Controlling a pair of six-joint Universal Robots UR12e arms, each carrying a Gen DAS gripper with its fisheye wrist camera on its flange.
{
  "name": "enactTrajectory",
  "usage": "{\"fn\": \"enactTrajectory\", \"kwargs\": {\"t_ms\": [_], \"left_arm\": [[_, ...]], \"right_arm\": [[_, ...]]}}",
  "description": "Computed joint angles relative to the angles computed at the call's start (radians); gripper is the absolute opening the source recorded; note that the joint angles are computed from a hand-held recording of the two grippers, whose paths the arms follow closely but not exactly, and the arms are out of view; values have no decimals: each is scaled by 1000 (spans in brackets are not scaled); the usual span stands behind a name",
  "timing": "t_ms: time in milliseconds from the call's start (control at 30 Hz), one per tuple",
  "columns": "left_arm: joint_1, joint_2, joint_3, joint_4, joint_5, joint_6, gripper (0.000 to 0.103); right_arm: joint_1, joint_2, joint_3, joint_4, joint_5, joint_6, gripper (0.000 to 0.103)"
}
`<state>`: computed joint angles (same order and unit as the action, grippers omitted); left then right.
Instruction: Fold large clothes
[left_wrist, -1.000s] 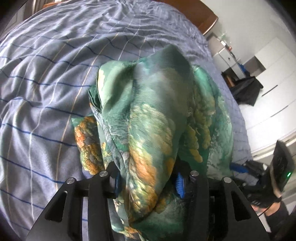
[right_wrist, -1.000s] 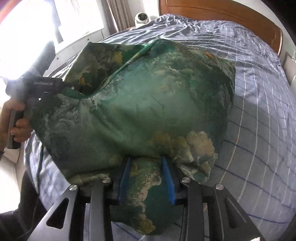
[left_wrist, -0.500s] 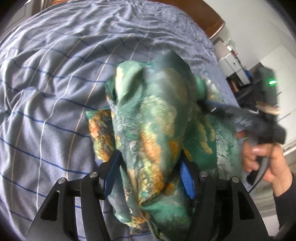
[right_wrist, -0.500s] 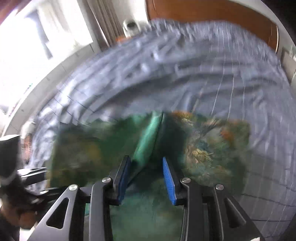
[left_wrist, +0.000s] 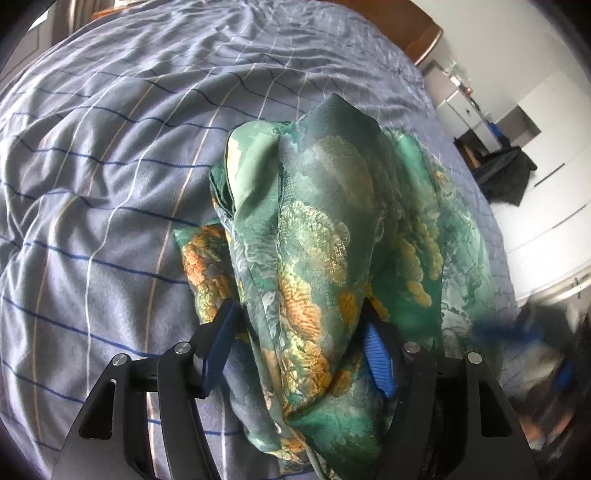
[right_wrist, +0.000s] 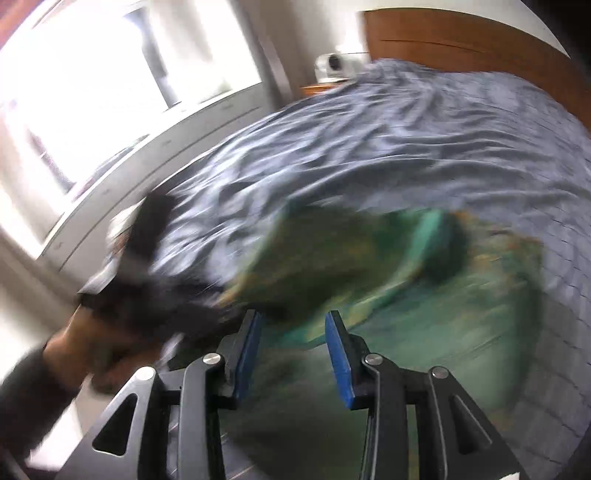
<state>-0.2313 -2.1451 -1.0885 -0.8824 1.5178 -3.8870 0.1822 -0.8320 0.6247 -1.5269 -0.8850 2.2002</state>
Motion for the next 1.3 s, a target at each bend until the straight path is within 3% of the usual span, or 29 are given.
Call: {"fn": "enactTrajectory", "kwargs": {"t_ms": [67, 133, 267, 400, 500, 633, 700, 767, 900, 1000, 1133, 1167, 1200, 1300], "left_arm": [[-8, -14, 31, -71, 42, 13, 67], [-19, -30, 62, -134, 86, 28, 67], [-18, -36, 67, -142, 97, 22, 67], [-14, -28, 54, -109, 82, 21, 68], [-13, -24, 41, -94, 77, 17, 68], [-12, -17, 27, -80, 70, 16, 70], [-9, -14, 18, -69, 66, 15, 71], [-8, -13, 13, -59, 60, 8, 71], [-8, -16, 18, -66, 60, 12, 72], [-11, -26, 34, -81, 74, 13, 73], [-14, -33, 53, -100, 86, -12, 73], [-18, -32, 56, -106, 106, -19, 78], [-24, -30, 62, -114, 132, -25, 84], [-33, -2, 41, -71, 167, -42, 86]], "right_arm": [[11, -45, 95, -10, -40, -59, 38], [20, -78, 202, -105, -74, -33, 38], [21, -102, 298, -221, -67, 5, 38], [9, -103, 266, -172, -51, 7, 38], [-25, -105, 222, -103, 8, 13, 38], [-103, -127, 241, -219, 62, 119, 38], [-128, -124, 228, -241, 23, 158, 38], [-137, -122, 218, -225, -18, 128, 38], [-137, -170, 315, -170, -89, -52, 38], [-115, -172, 377, -250, -153, -7, 39], [-105, -159, 385, -279, -145, 65, 39], [-105, -164, 387, -284, -145, 71, 39], [-106, -169, 388, -288, -143, 66, 40], [-129, -200, 402, -288, -80, 45, 62]]}}
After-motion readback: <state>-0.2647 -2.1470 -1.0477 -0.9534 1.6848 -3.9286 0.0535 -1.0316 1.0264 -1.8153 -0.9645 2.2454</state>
